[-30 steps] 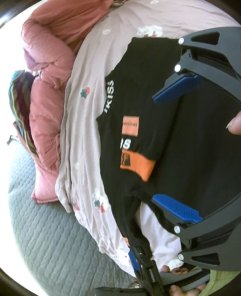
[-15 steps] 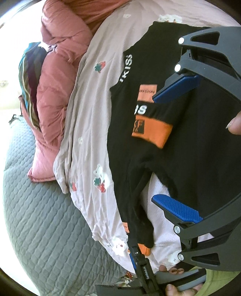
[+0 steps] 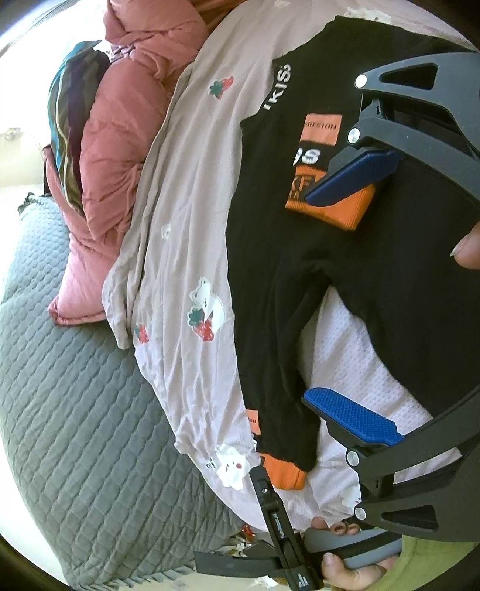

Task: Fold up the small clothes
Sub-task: 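Close the left tool on the orange cuff and lift it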

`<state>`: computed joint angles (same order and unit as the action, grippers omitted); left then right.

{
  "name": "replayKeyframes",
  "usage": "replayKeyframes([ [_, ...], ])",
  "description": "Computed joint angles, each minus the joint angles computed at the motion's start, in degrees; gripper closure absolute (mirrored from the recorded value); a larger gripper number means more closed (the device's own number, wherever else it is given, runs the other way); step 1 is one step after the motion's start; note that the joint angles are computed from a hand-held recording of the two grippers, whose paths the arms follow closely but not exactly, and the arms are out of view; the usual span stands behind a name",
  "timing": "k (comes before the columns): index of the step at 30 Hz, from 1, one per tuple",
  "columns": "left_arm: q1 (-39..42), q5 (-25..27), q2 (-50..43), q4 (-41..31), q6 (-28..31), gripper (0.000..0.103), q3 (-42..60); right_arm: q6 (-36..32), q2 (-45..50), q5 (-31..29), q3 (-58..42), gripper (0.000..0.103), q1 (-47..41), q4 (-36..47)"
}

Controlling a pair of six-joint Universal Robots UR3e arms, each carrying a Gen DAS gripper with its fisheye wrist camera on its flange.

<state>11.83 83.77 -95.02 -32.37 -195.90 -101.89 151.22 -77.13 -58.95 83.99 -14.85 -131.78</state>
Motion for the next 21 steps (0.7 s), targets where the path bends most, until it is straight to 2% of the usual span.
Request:
replayKeyframes([
  [5,2.07,-2.13,-0.56,-0.82,-0.11,0.010,-1.09,0.72,2.11,-1.57,-0.75,0.005,2.00,-1.56],
  [8,2.41,-2.88,-1.09,-1.11,-0.14,0.018,-1.23,1.16,3.59,-2.16,-1.49,0.005,2.89,-1.88],
  [10,2.04,-2.80,-1.52,-1.23,-0.12,0.035,-1.00,1.42,4.27,-2.33,-1.53,0.005,3.24,-2.23],
  [12,1.67,-2.72,-2.14,-1.75,0.21,0.046,-0.37,1.61,4.70,-2.42,-1.48,0.005,3.45,-2.48],
  [14,1.30,-2.67,-2.87,-2.47,0.85,0.050,0.37,1.83,5.04,-2.36,-1.08,0.005,3.39,-2.82],
  [16,0.71,-1.98,-3.38,-3.10,1.34,0.064,0.96,2.14,5.27,-2.45,-0.33,0.005,3.26,-3.49],
  [21,0.97,-2.93,-3.96,-3.42,1.99,0.079,1.28,2.71,5.23,-2.35,1.41,0.005,2.00,-3.78],
])
